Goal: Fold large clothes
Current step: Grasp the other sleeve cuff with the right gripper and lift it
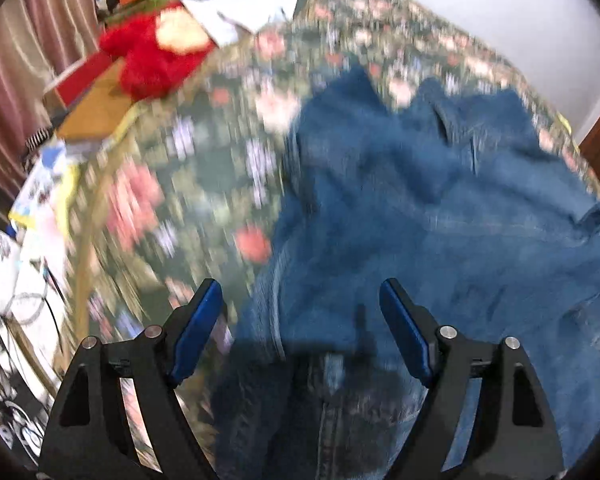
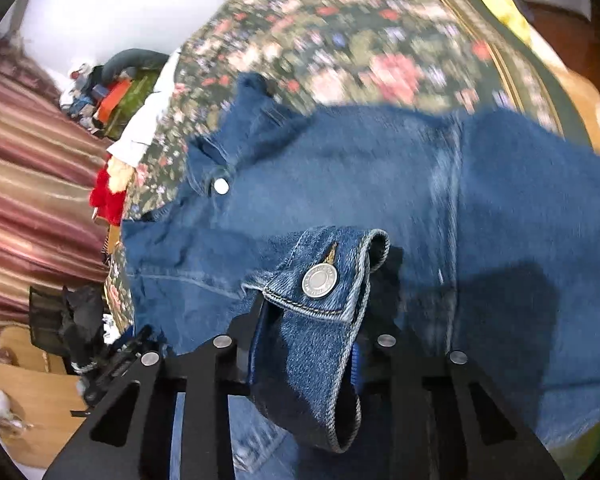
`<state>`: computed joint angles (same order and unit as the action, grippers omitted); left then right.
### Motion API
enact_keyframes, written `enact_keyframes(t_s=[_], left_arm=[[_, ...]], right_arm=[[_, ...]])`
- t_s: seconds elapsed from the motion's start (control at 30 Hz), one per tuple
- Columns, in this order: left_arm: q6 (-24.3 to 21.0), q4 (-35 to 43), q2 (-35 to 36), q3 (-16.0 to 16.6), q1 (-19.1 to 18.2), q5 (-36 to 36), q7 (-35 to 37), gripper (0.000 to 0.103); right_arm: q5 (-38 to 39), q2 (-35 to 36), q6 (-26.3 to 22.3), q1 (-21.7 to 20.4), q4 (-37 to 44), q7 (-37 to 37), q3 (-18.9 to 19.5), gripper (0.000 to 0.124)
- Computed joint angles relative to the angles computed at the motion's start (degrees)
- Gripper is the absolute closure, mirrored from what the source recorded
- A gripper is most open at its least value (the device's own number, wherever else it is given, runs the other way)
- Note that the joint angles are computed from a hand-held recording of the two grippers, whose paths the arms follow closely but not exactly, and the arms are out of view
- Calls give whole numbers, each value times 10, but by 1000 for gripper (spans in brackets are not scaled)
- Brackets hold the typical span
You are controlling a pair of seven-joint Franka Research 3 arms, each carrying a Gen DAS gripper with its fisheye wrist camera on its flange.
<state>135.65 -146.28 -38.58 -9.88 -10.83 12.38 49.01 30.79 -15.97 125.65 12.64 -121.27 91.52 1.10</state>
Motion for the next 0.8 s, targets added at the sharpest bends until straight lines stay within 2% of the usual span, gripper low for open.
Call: enact_keyframes(t_s=[0.1,0.2,0.3,0.4,0.5,0.67,0.8], left_arm=[[3,40,25,-2,26,30,4,22],[13,90,79,-6,51,59,3,22],[25,136,146,-7,61,73,3,22],[-17,201,228,-24,76,113,-26,22],[-34,223,271,-14,76,127,-46,22],[-2,206,269,-5,74,160,-64,18],[21,195,261,8,73,138,-54,16]], right_arm=[[-3,7,28,6,24,-17,5,96],[-16,6,62,10,41,-34,11,96],[-23,4,78,14,56,-56,10,96],[-48,-3,94,11,54,-58,14,96],[-73,-4,97,3,45,-55,12,96],[-120,25,76,-22,25,-24,7,96],[-120,41,66,-28,6,-26,0,96]])
